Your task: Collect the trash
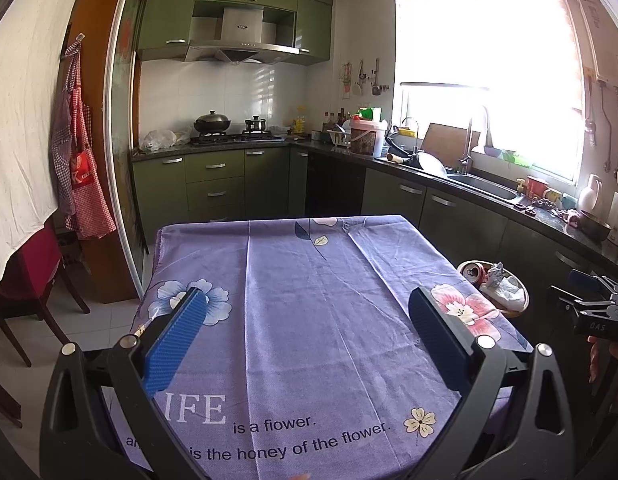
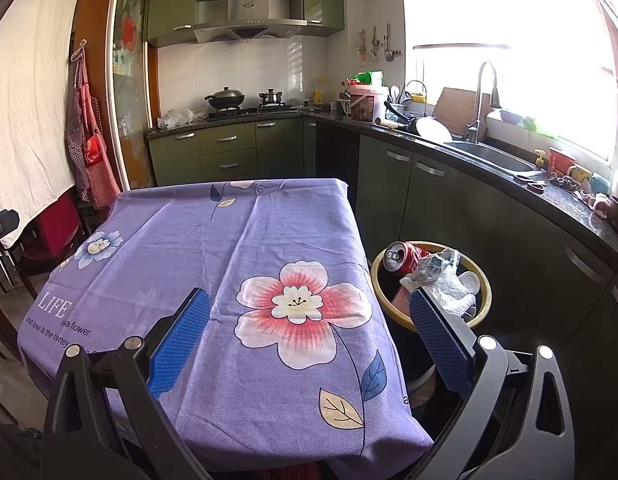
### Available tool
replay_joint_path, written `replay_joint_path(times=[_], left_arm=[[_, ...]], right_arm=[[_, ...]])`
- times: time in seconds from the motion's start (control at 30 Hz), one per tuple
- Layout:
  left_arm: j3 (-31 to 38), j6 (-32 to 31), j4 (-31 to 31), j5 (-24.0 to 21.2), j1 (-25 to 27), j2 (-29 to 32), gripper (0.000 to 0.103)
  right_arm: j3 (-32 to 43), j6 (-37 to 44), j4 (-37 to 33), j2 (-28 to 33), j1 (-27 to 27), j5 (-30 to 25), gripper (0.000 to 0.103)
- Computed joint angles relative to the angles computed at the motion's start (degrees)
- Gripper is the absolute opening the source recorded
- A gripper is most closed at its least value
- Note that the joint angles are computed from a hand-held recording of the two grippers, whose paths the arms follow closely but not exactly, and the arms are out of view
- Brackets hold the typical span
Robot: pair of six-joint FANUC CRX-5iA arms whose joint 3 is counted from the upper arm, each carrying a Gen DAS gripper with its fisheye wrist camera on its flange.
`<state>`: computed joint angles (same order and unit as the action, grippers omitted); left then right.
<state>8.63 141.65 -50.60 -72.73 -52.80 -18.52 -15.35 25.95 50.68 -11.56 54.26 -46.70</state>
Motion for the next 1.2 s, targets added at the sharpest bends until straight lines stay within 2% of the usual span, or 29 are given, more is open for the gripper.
replay_joint_path(times=[1.2], left_arm=[[-1.1, -0.6, 1.2, 1.4, 1.0, -0.3, 0.096]], right_arm=[[-0.1, -0.6, -0.1, 0.8, -0.2, 0.4, 0.098]])
